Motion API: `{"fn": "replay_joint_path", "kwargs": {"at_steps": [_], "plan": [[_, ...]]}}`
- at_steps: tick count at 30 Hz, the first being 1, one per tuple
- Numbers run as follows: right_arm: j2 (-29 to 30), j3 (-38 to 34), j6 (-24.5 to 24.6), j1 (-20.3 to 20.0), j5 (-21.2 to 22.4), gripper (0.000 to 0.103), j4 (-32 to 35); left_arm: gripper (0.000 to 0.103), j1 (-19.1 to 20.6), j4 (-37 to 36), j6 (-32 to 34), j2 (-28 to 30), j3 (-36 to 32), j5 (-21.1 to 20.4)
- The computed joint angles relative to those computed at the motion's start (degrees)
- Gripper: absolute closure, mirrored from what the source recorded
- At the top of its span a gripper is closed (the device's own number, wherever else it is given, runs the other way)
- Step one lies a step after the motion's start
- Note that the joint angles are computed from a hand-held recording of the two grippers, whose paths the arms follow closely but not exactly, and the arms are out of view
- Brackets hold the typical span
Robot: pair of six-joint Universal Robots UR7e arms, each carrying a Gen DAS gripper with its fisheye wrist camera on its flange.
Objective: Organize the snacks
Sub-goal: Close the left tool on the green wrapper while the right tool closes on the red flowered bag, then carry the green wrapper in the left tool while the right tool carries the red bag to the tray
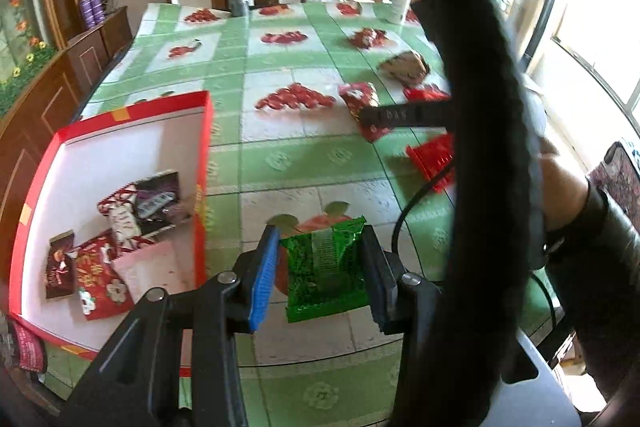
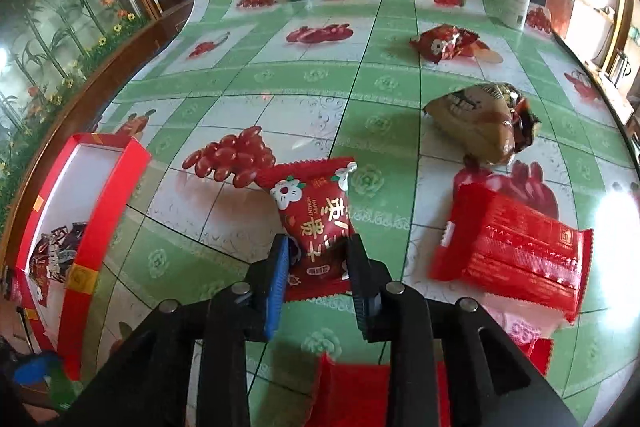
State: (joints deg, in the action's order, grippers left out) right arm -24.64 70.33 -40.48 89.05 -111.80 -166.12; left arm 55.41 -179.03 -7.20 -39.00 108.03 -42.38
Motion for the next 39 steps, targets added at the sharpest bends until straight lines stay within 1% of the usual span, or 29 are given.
{"fn": "replay_joint_path", "kwargs": {"at_steps": [1, 2, 3, 4, 6, 7, 10, 11, 12, 14, 16, 17, 19, 20, 21, 22, 23, 24, 25, 27, 31, 34, 36, 37, 39], "plan": [[0.08, 0.01, -0.32, 0.09, -0.34, 0.078, -0.22, 0.062, 0.04, -0.47, 0.05, -0.21, 0.17, 0.1], [-0.09, 0.23, -0.21, 0.1, -0.18, 0.086, -0.28, 0.062, 0.06, -0.9, -0.03, -0.44, 0.37, 0.25], [-0.47, 0.75, -0.19, 0.06, 0.46, 0.099, -0.69, 0.062, 0.02, -1.12, -0.18, -0.56, 0.52, 0.42], [-0.98, 1.41, -0.39, 0.07, 1.06, 0.103, -1.15, 0.062, 0.0, -1.48, -0.25, -0.76, 0.73, 0.55], [-2.66, 3.45, -0.49, 0.04, 2.73, 0.103, -2.17, 0.062, -0.08, -2.15, -0.22, -1.02, 1.06, 0.75], [-4.11, 5.27, -0.37, -0.15, 4.62, 0.103, -2.79, 0.062, -0.05, -2.45, -0.14, -1.13, 1.16, 0.77], [-6.1, 7.47, -0.25, -0.71, 9.36, 0.102, -3.29, 0.061, 0.07, -2.87, -0.12, -1.32, 1.23, 0.6], [-6.07, 7.26, -0.44, -0.74, 10.0, 0.085, -3.01, 0.062, 0.1, -3.0, -0.11, -1.3, 1.17, 0.59], [-5.43, 6.39, -0.5, -0.47, 8.82, 0.055, -2.72, 0.061, 0.04, -3.16, -0.2, -1.33, 1.24, 0.6], [-4.31, 5.35, 0.69, -0.32, 8.13, 0.03, -3.49, 0.061, 0.01, -3.57, -0.08, -1.4, 1.33, 0.36], [-2.8, 4.01, 1.82, -0.17, 7.36, 0.031, -5.0, 0.061, -0.02, -3.66, -0.05, -1.42, 1.38, 0.46], [-1.23, 2.08, 2.15, 0.18, 5.52, 0.031, -4.89, 0.061, -0.02, -3.56, -0.12, -1.5, 1.44, 0.44], [0.29, -0.3, 2.85, 0.35, 4.19, 0.033, -2.75, 0.061, 0.14, -3.34, -0.17, -1.64, 1.4, 0.46], [1.29, -1.92, 3.06, 0.41, 3.53, 0.043, -0.96, 0.061, 0.22, -3.45, -0.08, -1.69, 1.39, 0.62], [2.62, -3.67, 2.64, 0.68, 1.24, 0.063, 0.27, 0.061, 0.28, -3.54, -0.01, -1.77, 1.42, 0.67], [3.62, -4.34, 0.92, 1.04, -1.19, 0.072, -0.9, 0.061, 0.35, -3.68, 0.0, -1.85, 1.42, 0.83], [4.06, -4.15, -1.51, 1.38, -2.48, 0.072, -3.34, 0.061, 0.42, -3.89, -0.04, -1.95, 1.44, 1.15], [3.42, -3.15, -1.53, 1.16, -1.78, 0.073, -3.39, 0.061, 0.47, -4.05, -0.03, -1.99, 1.45, 1.35], [2.22, -1.78, -0.52, 0.9, -0.59, 0.073, -2.64, 0.061, 0.51, -4.24, -0.06, -2.04, 1.46, 1.58], [0.26, 1.93, -1.69, 0.75, 0.46, 0.073, -6.21, 0.061, 0.63, -4.7, -0.09, -2.09, 1.42, 1.78], [-8.11, 13.91, -1.59, -0.17, 7.67, 0.073, -11.3, 0.061, 0.46, -5.34, -0.08, -1.67, 1.2, 3.49], [-12.63, 20.14, -1.96, -0.44, 11.16, 0.073, -13.71, 0.061, 0.25, -6.01, -0.13, -1.24, 0.84, 4.57], [-15.34, 24.55, -3.45, -0.3, 11.89, 0.073, -16.46, 0.061, 0.1, -6.68, -0.02, -1.02, 0.74, 4.99], [-15.87, 25.54, -3.74, -0.16, 11.89, 0.073, -17.12, 0.061, 0.01, -6.9, -0.01, -0.92, 0.69, 5.19], [-16.6, 27.79, -5.16, 0.59, 10.19, 0.073, -19.77, 0.061, -0.12, -7.11, -0.03, -0.73, 0.62, 5.63]]}}
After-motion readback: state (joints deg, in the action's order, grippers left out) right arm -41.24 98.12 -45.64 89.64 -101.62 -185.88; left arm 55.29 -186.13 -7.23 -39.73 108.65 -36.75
